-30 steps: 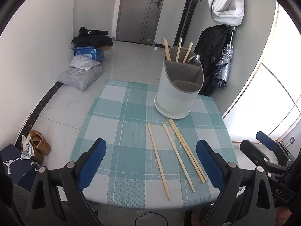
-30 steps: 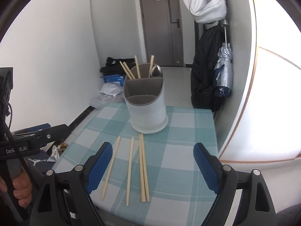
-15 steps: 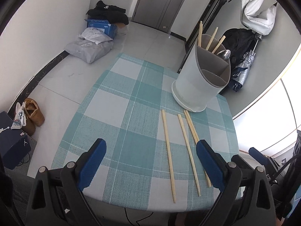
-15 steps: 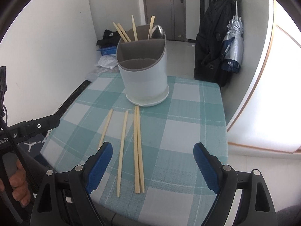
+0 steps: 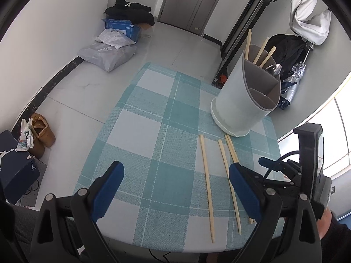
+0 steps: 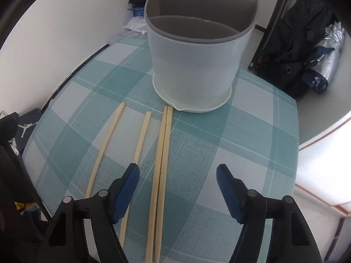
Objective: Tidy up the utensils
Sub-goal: 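Lower the right gripper onto a wooden chopstick and close it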
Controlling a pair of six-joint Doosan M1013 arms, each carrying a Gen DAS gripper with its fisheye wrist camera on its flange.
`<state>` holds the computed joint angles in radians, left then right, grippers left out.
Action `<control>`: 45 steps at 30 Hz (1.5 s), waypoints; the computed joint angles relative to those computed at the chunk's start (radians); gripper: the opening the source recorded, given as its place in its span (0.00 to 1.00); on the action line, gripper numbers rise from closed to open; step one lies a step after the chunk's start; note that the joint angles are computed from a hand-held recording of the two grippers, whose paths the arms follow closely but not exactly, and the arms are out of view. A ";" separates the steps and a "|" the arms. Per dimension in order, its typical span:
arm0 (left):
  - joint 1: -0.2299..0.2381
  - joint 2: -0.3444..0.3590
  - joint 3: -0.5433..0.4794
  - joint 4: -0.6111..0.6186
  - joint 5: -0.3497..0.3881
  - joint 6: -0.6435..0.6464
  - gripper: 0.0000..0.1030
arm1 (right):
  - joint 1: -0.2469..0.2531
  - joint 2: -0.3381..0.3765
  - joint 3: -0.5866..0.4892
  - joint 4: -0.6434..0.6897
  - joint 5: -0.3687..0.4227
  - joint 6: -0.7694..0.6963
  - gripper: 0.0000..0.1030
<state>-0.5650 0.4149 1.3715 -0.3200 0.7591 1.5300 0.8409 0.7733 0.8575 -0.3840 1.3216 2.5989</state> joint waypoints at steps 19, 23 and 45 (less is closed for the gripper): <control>0.003 0.013 -0.017 0.050 0.022 -0.067 0.92 | -0.008 -0.019 0.042 0.049 -0.034 0.010 0.34; 0.002 0.013 -0.018 0.054 0.023 -0.069 0.92 | -0.012 -0.037 0.071 0.049 -0.054 0.046 0.34; -0.002 0.025 -0.034 0.080 0.055 -0.096 0.92 | -0.038 0.030 -0.045 0.102 0.017 -0.093 0.18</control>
<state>-0.5673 0.4397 1.3376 -0.2402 0.8146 1.4342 0.8029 0.8038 0.8120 -0.2819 1.3381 2.5062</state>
